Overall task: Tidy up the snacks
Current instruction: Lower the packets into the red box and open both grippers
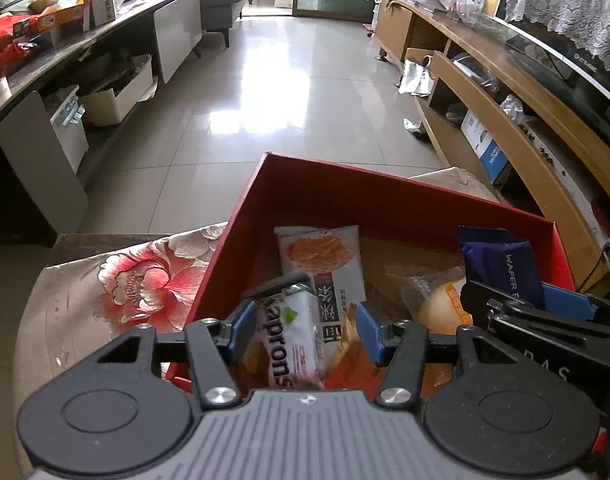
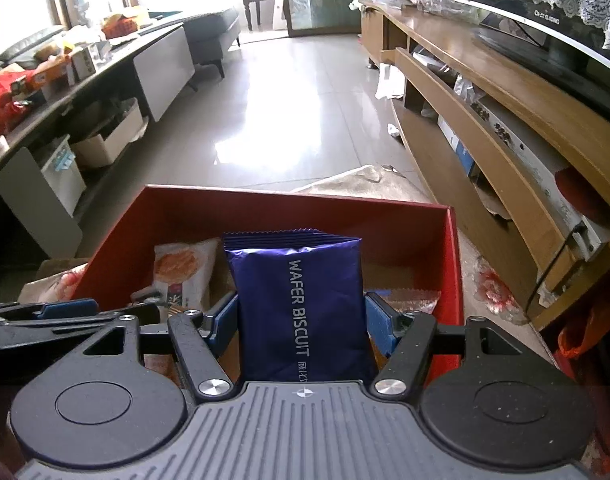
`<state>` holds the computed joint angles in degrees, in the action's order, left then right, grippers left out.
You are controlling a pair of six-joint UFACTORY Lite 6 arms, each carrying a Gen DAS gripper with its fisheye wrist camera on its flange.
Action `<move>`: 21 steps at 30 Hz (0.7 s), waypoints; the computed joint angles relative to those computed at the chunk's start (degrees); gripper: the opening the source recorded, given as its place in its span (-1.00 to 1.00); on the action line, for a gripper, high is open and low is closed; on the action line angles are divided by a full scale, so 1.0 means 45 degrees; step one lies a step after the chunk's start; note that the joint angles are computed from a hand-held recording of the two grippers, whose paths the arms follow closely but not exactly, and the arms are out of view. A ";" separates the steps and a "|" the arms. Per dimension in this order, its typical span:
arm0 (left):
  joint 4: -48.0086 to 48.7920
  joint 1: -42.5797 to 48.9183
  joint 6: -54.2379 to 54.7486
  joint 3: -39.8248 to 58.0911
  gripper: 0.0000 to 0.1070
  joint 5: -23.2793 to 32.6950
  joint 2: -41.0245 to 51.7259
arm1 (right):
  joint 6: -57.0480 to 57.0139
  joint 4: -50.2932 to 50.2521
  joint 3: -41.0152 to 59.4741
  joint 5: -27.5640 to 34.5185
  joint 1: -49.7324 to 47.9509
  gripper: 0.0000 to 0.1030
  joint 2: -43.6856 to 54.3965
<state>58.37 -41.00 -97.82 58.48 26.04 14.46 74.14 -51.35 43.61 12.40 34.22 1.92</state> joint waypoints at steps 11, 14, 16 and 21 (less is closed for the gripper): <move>-0.0048 0.0259 -0.0110 -0.0448 0.07 -0.0195 -0.0612 | 0.1336 -0.1280 0.0107 -0.0477 -0.0199 0.45 0.0093; -0.0162 0.0427 -0.0092 -0.0680 0.08 -0.0331 -0.0946 | 0.1062 -0.0935 0.0005 -0.0874 -0.0295 0.45 -0.0201; -0.0173 0.0460 -0.0042 -0.0811 0.09 -0.0334 -0.1108 | 0.0476 -0.0308 0.0029 -0.1002 -0.0308 0.46 -0.0319; -0.0310 0.0203 0.0090 -0.1131 0.09 -0.0263 -0.1437 | 0.0639 -0.0454 0.0002 -0.0805 -0.0093 0.51 -0.0585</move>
